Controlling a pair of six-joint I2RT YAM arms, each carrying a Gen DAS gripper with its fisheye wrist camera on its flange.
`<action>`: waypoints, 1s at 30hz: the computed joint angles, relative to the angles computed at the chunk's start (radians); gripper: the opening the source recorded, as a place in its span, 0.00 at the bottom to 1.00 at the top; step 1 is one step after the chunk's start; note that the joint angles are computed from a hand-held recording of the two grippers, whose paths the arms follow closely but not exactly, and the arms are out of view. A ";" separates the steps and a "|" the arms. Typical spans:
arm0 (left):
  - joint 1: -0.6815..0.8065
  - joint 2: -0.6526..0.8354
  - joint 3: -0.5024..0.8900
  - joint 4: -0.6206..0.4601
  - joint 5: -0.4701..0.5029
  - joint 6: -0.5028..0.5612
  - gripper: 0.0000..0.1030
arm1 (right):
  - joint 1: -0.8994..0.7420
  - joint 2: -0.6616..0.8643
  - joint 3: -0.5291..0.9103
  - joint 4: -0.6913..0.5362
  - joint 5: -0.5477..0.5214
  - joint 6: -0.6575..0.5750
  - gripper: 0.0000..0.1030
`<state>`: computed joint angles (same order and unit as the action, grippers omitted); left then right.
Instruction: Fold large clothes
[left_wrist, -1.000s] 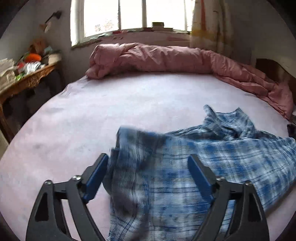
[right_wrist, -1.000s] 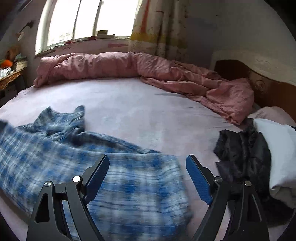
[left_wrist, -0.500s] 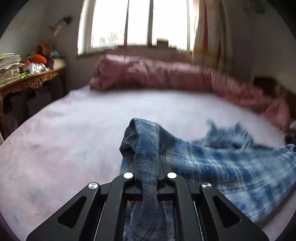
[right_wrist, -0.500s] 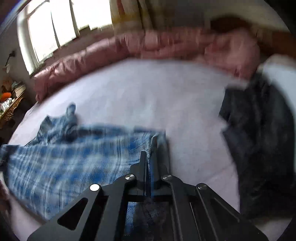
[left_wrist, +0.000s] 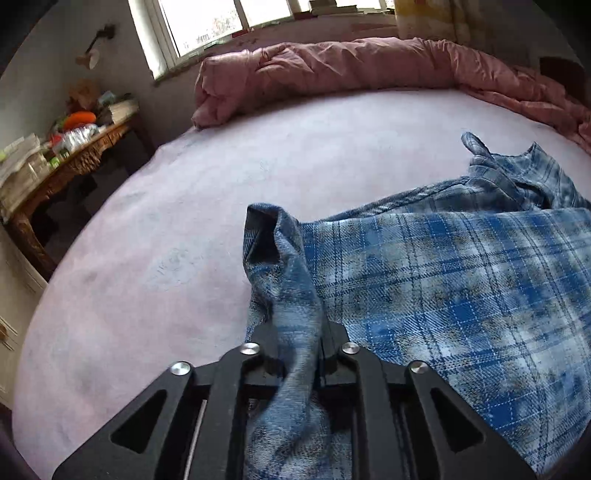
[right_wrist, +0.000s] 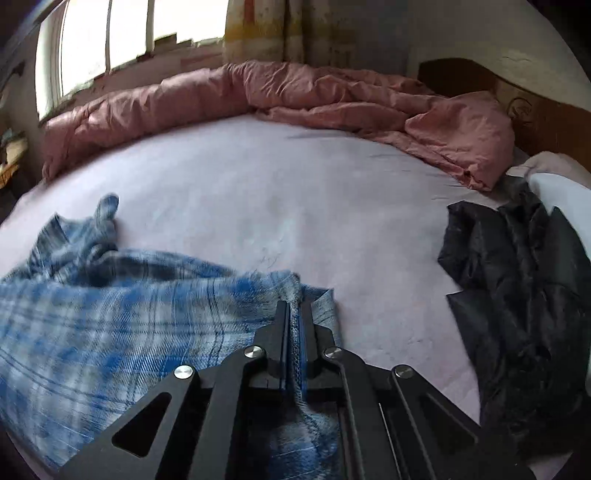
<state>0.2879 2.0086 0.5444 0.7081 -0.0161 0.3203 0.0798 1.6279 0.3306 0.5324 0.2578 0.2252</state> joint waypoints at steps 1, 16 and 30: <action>-0.007 -0.001 -0.016 0.031 -0.023 -0.004 0.30 | 0.005 -0.013 -0.013 0.008 0.019 0.006 0.08; -0.141 -0.660 -0.508 0.157 0.096 -0.185 0.99 | 0.449 -0.230 -0.081 -0.022 0.370 0.051 0.98; -0.397 -0.346 -0.498 0.373 0.053 -0.311 0.99 | 0.550 -0.396 -0.137 -0.273 0.249 0.396 0.99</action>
